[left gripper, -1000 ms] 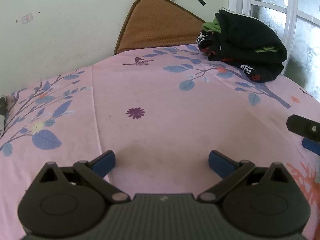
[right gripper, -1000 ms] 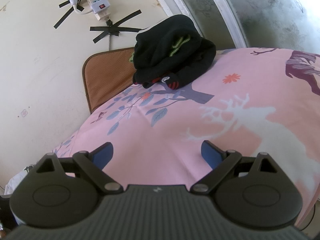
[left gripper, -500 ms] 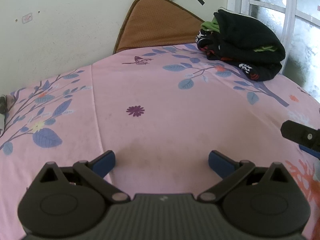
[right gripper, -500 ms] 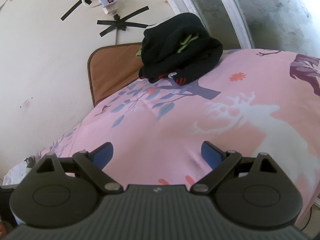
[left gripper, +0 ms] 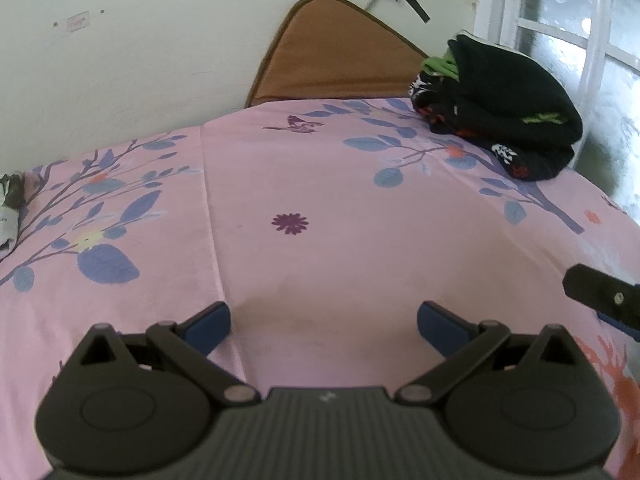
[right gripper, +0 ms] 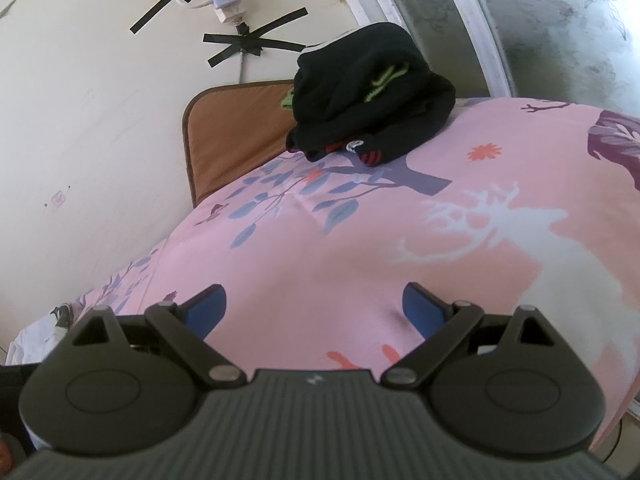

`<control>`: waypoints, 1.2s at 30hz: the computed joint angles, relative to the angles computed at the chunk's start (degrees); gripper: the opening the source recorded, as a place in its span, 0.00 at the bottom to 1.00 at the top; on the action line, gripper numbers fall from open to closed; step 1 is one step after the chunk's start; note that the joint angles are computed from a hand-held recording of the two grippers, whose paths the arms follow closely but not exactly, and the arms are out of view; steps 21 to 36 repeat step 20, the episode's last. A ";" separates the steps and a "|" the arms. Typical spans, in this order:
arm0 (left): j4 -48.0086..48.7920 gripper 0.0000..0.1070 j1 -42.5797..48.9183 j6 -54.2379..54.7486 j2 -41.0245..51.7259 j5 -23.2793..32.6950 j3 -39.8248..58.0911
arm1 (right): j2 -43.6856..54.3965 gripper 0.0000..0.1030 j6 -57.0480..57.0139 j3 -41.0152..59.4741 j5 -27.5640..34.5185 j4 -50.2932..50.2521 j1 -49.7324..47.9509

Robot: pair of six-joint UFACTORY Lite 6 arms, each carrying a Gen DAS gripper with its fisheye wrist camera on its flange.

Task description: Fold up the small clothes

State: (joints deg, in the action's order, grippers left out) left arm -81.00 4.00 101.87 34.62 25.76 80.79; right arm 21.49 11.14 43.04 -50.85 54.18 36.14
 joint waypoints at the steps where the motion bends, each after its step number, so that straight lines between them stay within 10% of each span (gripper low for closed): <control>1: -0.50 0.96 0.06 0.22 -0.05 -0.13 -0.06 | 0.04 0.94 -0.01 0.01 -0.07 0.13 0.09; 36: -7.76 0.96 0.95 6.66 -0.90 0.38 -1.54 | 0.17 0.94 -2.95 1.09 -0.50 1.31 1.46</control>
